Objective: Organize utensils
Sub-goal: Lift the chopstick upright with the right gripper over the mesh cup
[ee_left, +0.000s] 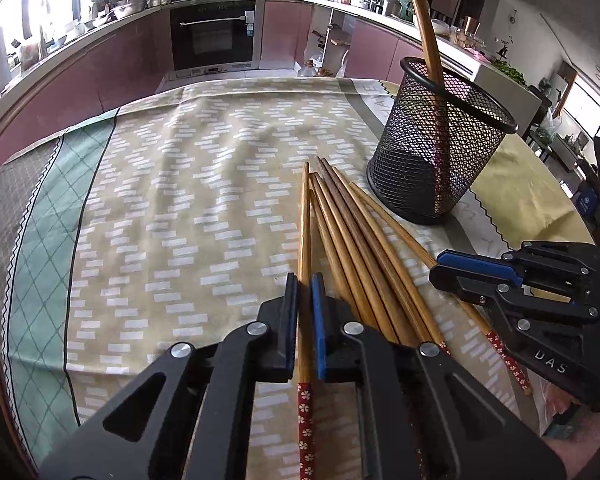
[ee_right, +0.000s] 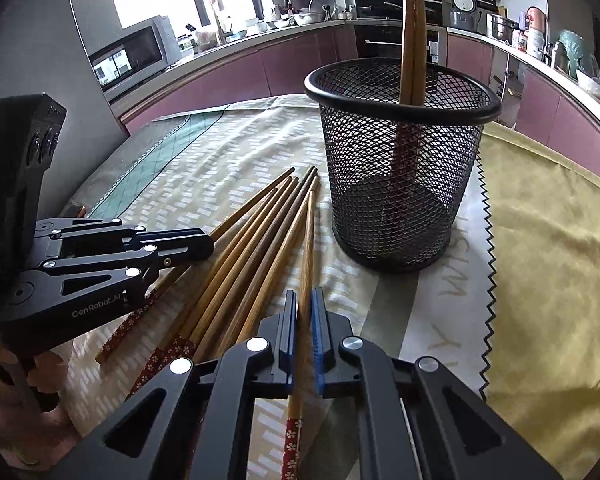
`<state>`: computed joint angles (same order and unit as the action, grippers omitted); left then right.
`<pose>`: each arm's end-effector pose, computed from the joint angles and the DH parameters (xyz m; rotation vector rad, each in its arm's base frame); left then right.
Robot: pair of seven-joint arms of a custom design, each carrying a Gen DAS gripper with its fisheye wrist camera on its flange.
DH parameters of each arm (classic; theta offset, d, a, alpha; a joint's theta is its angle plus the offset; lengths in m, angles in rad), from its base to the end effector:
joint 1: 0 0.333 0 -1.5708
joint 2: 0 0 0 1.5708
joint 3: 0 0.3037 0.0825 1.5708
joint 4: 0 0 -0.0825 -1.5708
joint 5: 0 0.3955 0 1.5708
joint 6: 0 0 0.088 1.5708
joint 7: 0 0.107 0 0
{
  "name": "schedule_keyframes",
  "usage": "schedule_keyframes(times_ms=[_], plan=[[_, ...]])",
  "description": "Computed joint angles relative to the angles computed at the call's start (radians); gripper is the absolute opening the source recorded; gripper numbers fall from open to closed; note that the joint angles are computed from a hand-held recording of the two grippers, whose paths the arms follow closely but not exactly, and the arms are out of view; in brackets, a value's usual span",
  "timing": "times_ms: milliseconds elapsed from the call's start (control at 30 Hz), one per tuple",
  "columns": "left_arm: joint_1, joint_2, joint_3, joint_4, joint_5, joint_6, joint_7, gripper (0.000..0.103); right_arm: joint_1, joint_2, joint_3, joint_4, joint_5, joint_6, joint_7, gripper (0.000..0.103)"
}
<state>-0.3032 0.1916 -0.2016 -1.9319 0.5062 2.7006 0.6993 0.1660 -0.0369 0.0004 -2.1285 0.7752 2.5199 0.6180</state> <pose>0.5625 -0.3225 0.4357 -1.8846 1.9111 -0.7491 0.5716 0.0895 0.4512 -2.1532 1.1733 -0.1948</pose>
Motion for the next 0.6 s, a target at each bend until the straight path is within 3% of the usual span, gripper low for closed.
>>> schedule_keyframes(times_ms=[233,333,600], plan=[[0.006,-0.05,-0.003,-0.045,0.004,0.036,-0.013,0.008,-0.006,-0.024,-0.013,-0.004,0.061,-0.044,-0.05,0.006],[0.016,-0.084,-0.01,-0.076,-0.015,0.064,-0.002,0.008,-0.013,-0.025,-0.025,0.013,0.109,-0.101,-0.075,0.006],[0.035,-0.169,-0.029,-0.136,-0.089,0.16,0.069,0.008,-0.031,-0.068,-0.05,0.019,0.237,-0.184,-0.164,0.006]])
